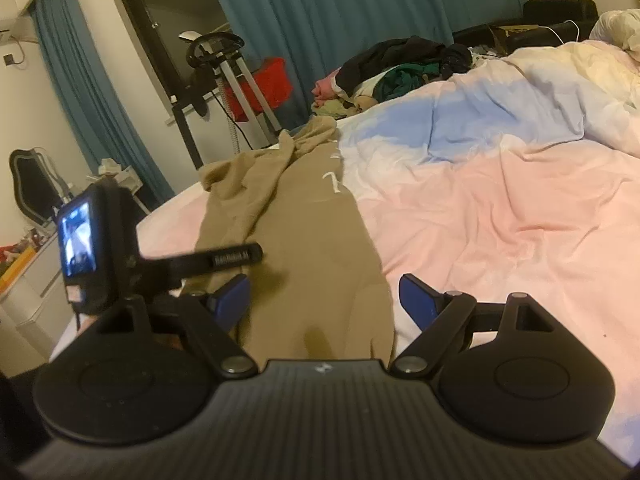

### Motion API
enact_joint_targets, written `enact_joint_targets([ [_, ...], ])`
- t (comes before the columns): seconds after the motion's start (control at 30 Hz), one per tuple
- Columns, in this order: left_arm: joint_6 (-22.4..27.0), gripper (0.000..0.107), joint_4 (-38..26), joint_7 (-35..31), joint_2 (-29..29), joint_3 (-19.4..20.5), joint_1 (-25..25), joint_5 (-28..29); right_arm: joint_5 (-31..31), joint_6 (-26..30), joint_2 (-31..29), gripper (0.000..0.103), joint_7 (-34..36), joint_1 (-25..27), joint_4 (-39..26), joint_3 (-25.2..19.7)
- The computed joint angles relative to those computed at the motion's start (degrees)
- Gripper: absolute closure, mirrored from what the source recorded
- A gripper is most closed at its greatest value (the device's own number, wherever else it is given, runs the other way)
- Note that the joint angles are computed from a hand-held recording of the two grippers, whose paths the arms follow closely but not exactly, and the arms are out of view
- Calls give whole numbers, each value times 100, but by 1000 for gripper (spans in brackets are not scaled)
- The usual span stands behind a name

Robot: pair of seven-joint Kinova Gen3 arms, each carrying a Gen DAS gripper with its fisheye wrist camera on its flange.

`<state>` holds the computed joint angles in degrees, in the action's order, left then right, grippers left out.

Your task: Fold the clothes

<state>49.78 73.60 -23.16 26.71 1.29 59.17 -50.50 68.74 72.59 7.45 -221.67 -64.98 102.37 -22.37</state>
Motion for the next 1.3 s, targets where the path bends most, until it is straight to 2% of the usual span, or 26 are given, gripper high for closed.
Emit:
enact_joint_targets([
  [0.2,-467,36,-415,251,391,-283,-362,88,51,-411,-38,20,-357,240,291,89],
  [0.37,-935,35,-826,-74,662,-401,-618,392,63,-861,-48,20,-503,477,449,176],
  [0.43,-1087,34,-1074,-458,824,-586,-623,746,47,-1004,-75,20,-600,563,510,197],
  [0.57,-1227,35,-1568,-1123,1095,-612,-834,1678,68,-1177,-77,20,-781,692,611,225],
  [0.63,-1346,37,-1648,-1570,1114,-393,-982,1880,96,-1221,-66,20,-828,727,641,230],
  [0.8,-1236,38,-1840,-2735,1168,935,-1476,1495,170,-1264,-43,19,-883,751,674,234],
  [0.87,-1242,38,-1775,-3201,1077,1183,-1539,1607,199,-1279,-55,19,-926,752,696,231],
  [0.93,-1373,37,-1554,-3399,888,1006,-1368,1813,238,-1289,-94,20,-1021,754,735,221],
  [1.0,-1693,37,-1097,-3261,581,580,-1045,1934,260,-1280,-130,20,-1074,760,748,199],
  [1.13,-1957,34,-35,-2389,-274,-132,-408,2142,356,-1364,-260,20,-1199,790,847,135],
  [1.17,-1986,32,230,-2157,-504,-356,-178,2140,386,-1406,-301,20,-1236,805,881,113],
  [1.2,-1980,25,496,-1924,-747,-603,88,2175,401,-1430,-335,20,-1253,816,899,86],
  [1.3,-1927,23,1292,-1225,-1466,-1233,884,2073,346,-1421,-403,20,-1204,817,880,-13],
])
